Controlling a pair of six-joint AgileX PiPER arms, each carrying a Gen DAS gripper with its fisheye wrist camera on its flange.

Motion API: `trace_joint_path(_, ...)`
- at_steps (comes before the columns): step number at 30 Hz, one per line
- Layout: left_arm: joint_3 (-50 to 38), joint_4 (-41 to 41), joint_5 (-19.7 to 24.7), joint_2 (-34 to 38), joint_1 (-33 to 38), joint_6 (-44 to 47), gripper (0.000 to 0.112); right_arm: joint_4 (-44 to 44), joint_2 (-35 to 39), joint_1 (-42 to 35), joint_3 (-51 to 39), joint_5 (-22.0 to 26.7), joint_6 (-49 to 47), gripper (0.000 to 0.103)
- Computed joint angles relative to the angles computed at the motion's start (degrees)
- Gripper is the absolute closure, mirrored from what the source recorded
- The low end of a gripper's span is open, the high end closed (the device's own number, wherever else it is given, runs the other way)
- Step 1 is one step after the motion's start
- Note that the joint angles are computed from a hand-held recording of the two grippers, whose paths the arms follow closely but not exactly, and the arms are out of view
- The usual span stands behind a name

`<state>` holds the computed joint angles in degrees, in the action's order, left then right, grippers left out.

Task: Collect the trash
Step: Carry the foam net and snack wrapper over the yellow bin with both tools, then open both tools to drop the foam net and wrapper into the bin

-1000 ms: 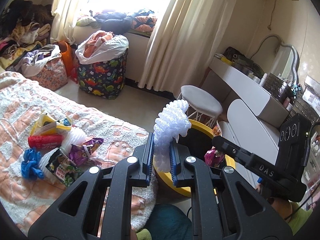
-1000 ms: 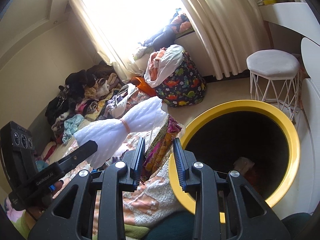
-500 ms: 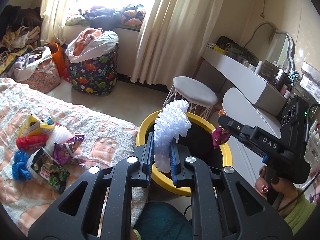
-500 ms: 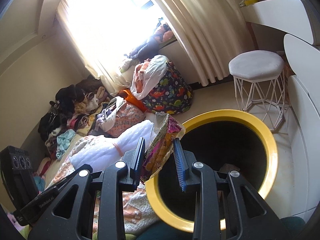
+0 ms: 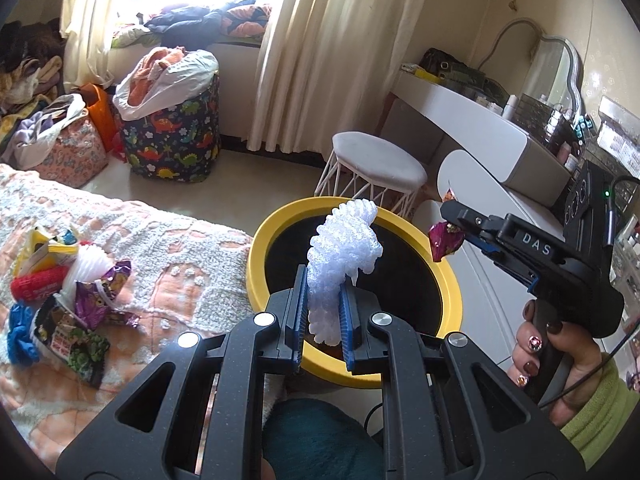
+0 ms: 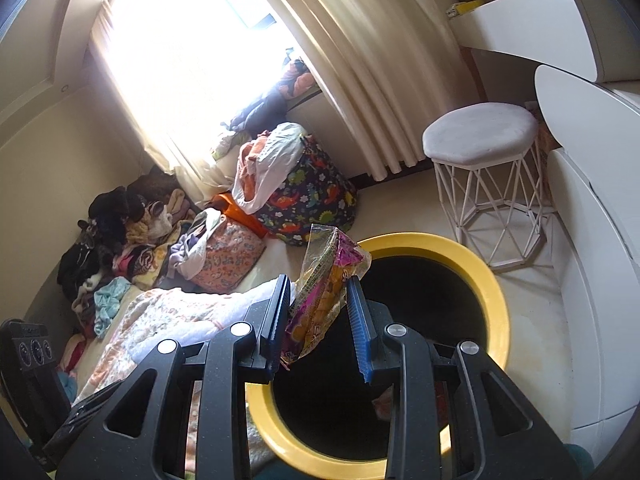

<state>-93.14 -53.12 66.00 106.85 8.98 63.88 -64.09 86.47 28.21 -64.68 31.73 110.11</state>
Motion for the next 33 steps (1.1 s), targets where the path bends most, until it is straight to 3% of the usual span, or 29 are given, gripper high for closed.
trace_joint_path(16, 3.9, 3.8, -3.4, 0.5, -5.0, 0.9, 0.103, -0.6, 0.9, -3.0, 3.6, -0.5, 3.8, 0.075)
trace_joint_path(33, 4.2, 7.2, -6.7, 2.8, -8.9, -1.2, 0.103, 4.2, 3.5, -6.2, 4.0, -5.0, 0.4, 0.075)
